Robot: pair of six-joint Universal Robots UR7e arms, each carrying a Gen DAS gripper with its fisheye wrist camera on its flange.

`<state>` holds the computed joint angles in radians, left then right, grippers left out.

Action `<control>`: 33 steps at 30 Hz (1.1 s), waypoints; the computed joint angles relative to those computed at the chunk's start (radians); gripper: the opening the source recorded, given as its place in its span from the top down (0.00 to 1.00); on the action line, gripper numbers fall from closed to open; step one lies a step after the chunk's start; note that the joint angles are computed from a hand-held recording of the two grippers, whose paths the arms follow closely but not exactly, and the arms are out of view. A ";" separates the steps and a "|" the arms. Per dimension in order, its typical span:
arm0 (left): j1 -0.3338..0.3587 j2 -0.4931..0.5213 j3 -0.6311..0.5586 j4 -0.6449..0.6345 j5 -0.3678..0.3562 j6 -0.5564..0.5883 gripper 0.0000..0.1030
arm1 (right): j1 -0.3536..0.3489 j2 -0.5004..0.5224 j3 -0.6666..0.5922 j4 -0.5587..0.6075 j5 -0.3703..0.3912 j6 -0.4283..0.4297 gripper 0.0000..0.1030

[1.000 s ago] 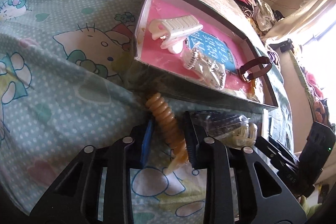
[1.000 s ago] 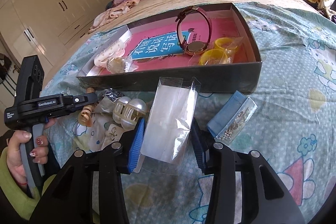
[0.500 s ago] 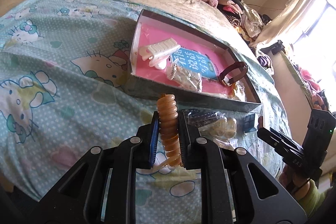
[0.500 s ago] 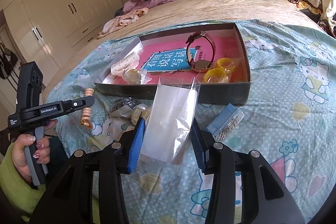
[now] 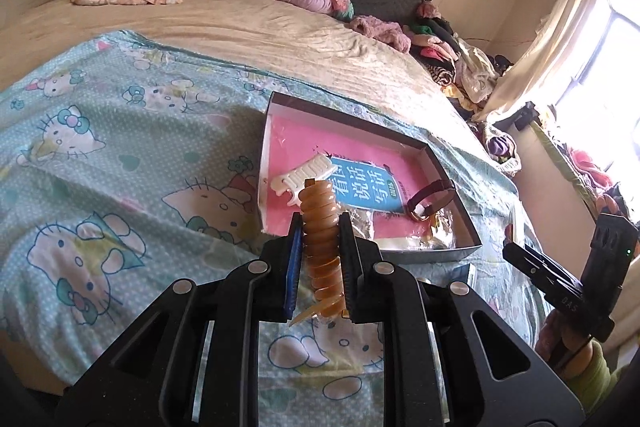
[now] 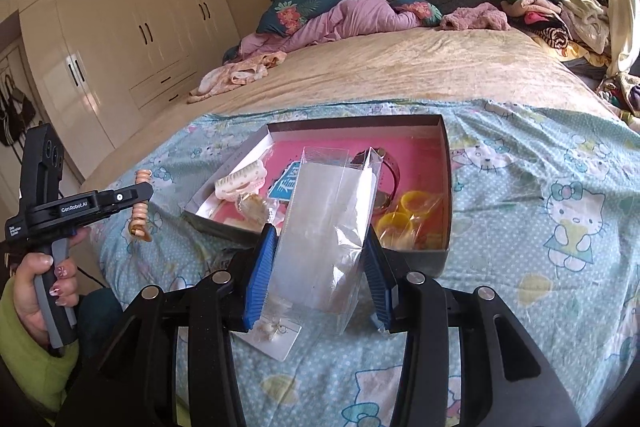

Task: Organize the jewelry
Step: 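Carry the spiral hair tie and clear bag over the pink tray with both tools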

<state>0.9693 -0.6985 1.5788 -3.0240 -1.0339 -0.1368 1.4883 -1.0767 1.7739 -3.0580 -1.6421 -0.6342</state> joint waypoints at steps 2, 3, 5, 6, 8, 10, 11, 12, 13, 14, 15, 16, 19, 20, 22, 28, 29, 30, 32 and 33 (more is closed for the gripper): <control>-0.003 0.008 -0.018 0.006 0.005 0.013 0.90 | 0.003 0.003 -0.010 -0.009 0.002 -0.003 0.60; -0.004 0.014 -0.029 0.010 0.008 0.021 0.90 | 0.004 0.005 -0.016 -0.012 0.006 -0.004 0.60; -0.005 0.025 -0.049 0.019 0.006 0.032 0.90 | 0.007 0.010 -0.030 -0.021 0.013 -0.011 0.60; -0.006 0.032 -0.061 0.023 0.004 0.038 0.90 | 0.009 0.013 -0.038 -0.024 0.015 -0.012 0.60; -0.007 0.046 -0.084 0.034 0.003 0.050 0.90 | 0.011 0.018 -0.050 -0.027 0.021 -0.014 0.60; -0.008 0.061 -0.107 0.046 0.000 0.062 0.90 | 0.014 0.025 -0.064 -0.032 0.023 -0.021 0.60; -0.009 0.069 -0.121 0.055 -0.001 0.066 0.90 | 0.016 0.027 -0.070 -0.031 0.025 -0.024 0.60; -0.008 0.078 -0.136 0.066 -0.003 0.070 0.90 | 0.017 0.031 -0.077 -0.032 0.024 -0.027 0.60; -0.008 0.087 -0.151 0.078 -0.006 0.073 0.90 | 0.019 0.035 -0.082 -0.033 0.023 -0.030 0.60; -0.007 0.093 -0.162 0.085 -0.008 0.075 0.90 | 0.020 0.038 -0.088 -0.030 0.022 -0.034 0.60; -0.007 0.102 -0.176 0.093 -0.010 0.078 0.90 | 0.021 0.042 -0.094 -0.030 0.021 -0.038 0.60; -0.007 0.108 -0.184 0.098 -0.012 0.080 0.90 | 0.022 0.047 -0.101 -0.029 0.018 -0.042 0.60; -0.010 0.133 -0.217 0.112 -0.006 0.098 0.90 | 0.025 0.062 -0.122 -0.014 0.011 -0.051 0.60; -0.010 0.141 -0.226 0.117 -0.005 0.103 0.90 | 0.026 0.067 -0.129 -0.006 0.010 -0.054 0.60; -0.012 0.158 -0.247 0.129 -0.002 0.114 0.90 | 0.027 0.076 -0.140 -0.001 0.005 -0.058 0.60; -0.009 0.204 -0.313 0.178 0.014 0.135 0.90 | 0.031 0.105 -0.173 0.021 -0.010 -0.077 0.60; -0.007 0.209 -0.322 0.186 0.015 0.135 0.90 | 0.033 0.111 -0.177 0.021 -0.016 -0.083 0.60; -0.005 0.215 -0.332 0.197 0.014 0.135 0.90 | 0.034 0.117 -0.182 0.022 -0.022 -0.089 0.60; -0.002 0.225 -0.348 0.213 0.020 0.135 0.90 | 0.034 0.124 -0.190 0.032 -0.024 -0.091 0.60; -0.001 0.229 -0.354 0.218 0.023 0.137 0.90 | 0.034 0.128 -0.194 0.036 -0.028 -0.093 0.60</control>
